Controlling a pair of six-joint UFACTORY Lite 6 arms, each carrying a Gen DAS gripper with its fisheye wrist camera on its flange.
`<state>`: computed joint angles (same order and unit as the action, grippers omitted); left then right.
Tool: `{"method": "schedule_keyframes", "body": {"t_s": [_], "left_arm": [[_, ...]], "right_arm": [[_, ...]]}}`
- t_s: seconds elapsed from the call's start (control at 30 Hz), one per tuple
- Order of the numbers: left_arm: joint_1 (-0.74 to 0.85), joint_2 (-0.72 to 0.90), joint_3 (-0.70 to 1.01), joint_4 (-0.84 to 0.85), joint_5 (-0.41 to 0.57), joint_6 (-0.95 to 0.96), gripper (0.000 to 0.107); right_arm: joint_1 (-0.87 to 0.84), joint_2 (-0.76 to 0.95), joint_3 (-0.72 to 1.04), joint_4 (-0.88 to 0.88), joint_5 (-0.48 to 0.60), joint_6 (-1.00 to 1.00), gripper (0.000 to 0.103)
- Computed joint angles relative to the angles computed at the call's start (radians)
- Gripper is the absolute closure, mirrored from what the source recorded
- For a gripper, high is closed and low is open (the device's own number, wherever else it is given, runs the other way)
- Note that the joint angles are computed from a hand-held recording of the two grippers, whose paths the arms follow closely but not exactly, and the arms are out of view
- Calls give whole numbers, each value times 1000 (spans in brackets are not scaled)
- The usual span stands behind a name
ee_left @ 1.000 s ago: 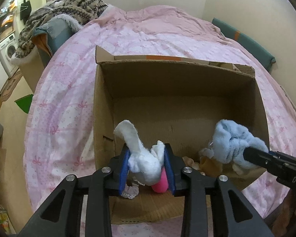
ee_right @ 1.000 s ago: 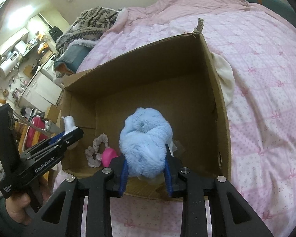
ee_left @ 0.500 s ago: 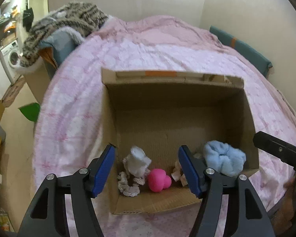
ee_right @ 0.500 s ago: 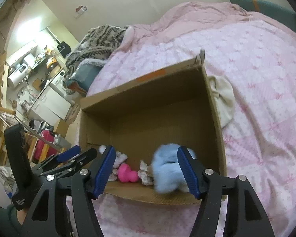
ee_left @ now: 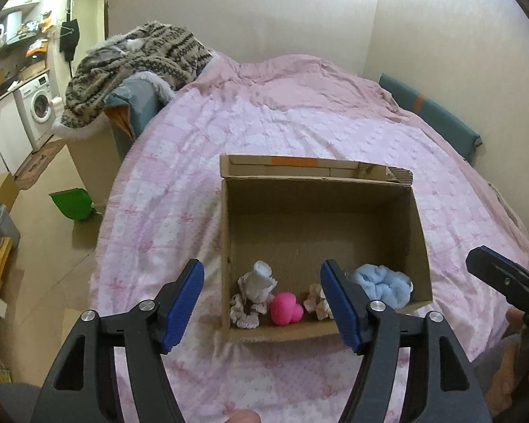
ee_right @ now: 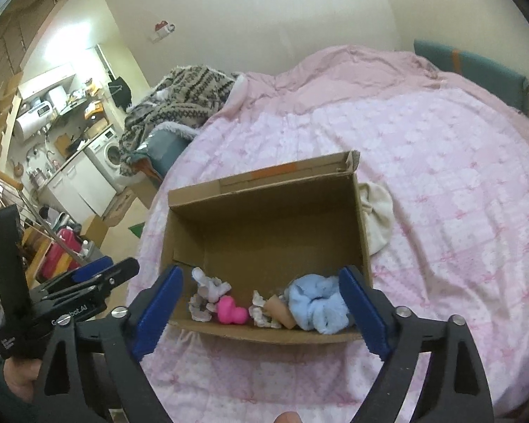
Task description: Organize soft objects
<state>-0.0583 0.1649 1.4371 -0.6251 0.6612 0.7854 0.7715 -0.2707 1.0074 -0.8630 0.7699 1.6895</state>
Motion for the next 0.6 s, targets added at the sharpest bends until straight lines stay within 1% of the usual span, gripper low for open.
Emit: {"method": "schedule_keyframes", "body": {"t_s": [0.1, 0.17, 0.27, 0.4, 0.43, 0.6], "left_arm": [[34, -74, -67, -27, 1, 43, 32], [58, -127, -114, -50, 13, 77, 31], [86, -181, -169, -76, 31, 122, 25], [123, -232, -245, -121, 50, 185, 12], [123, -239, -261, -124, 45, 191, 10], [112, -260, -346, -158, -20, 241, 8]], "right_arm": [[66, -14, 6, -23, 75, 38, 6], [114, -21, 4, -39, 123, 69, 3], [172, -28, -7, -59, 173, 121, 2], [235, -27, -30, -79, 218, 186, 1], [253, -26, -38, -87, 232, 208, 1], [300, -19, -82, -131, 272, 298, 0]]}}
